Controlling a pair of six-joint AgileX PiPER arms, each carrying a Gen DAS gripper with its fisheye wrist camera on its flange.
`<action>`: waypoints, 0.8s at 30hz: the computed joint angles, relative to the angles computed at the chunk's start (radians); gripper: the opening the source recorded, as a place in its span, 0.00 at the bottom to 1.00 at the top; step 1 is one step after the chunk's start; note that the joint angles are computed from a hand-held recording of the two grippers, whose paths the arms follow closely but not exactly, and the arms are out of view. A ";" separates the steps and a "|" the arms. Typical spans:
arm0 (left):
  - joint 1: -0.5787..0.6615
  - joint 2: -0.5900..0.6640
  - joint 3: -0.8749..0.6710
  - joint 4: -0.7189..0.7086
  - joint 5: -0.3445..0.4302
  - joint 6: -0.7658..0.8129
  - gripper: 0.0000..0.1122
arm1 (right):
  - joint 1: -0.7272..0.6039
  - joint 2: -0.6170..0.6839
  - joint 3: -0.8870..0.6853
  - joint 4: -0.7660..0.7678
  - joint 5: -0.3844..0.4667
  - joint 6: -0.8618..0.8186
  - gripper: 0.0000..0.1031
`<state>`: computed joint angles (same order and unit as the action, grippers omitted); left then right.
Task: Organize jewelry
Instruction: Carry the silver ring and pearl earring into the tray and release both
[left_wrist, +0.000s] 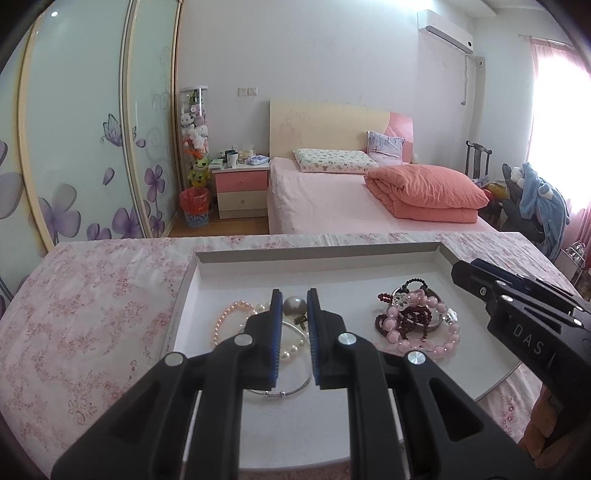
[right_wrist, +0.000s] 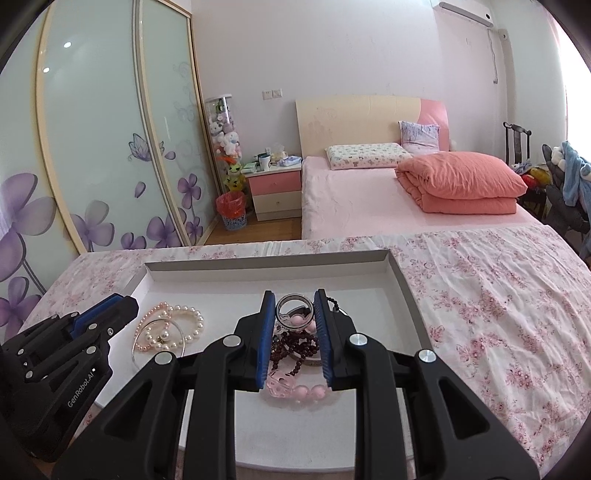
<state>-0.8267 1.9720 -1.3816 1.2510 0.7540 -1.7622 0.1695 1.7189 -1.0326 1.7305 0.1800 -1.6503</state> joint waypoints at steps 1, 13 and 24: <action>0.007 -0.004 0.008 0.002 -0.013 -0.006 0.15 | -0.003 0.005 -0.005 -0.031 0.008 0.036 0.25; 0.027 -0.069 0.079 0.028 -0.019 -0.098 0.38 | -0.033 -0.019 0.008 -0.072 0.031 0.104 0.48; -0.033 -0.226 0.233 0.051 0.072 -0.175 0.44 | -0.034 -0.146 0.117 -0.079 0.029 0.097 0.49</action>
